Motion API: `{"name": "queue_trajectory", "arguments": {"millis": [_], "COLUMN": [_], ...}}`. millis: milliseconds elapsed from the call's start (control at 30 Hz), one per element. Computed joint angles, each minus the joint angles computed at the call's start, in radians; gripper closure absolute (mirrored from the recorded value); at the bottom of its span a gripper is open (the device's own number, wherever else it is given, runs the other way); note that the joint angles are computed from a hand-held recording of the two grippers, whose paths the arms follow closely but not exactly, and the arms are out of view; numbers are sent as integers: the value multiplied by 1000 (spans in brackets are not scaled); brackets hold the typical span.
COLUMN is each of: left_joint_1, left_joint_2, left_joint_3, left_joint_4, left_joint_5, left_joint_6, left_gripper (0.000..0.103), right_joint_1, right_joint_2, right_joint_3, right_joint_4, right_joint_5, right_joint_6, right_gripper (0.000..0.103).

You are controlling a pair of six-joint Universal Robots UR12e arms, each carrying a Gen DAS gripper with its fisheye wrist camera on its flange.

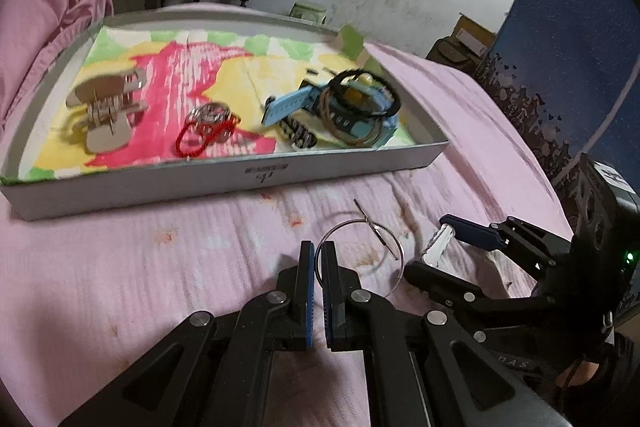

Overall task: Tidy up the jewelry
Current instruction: 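Grasp the white plastic clip with the right tool while the left tool holds the ring, then carry the key ring and white clip over the tray with both tools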

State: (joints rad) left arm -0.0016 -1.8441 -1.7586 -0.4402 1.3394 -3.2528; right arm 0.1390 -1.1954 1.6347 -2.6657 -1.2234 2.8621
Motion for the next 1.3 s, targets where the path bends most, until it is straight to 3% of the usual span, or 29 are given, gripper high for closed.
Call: {"name": "queue_trajectory", "arguments": {"millis": [367,967,1300], "left_joint_1": [-7,12,6], "left_joint_2": [7,-32,-82], "left_joint_3": [7,73,128], "left_joint_4": [62,155,155], "left_joint_5": [52,87,154], "left_joint_6": [48,-5,-28], "left_gripper": [99,99,99], "right_joint_1": [-13,-10,6], "right_joint_2": [-15,19,75], "right_joint_3": [23,-38,-121], "right_joint_4": [-106,-212,-212], "right_joint_5": [26,7,-101], "right_joint_6": [36,99,164], "right_gripper": [49,49,49]}}
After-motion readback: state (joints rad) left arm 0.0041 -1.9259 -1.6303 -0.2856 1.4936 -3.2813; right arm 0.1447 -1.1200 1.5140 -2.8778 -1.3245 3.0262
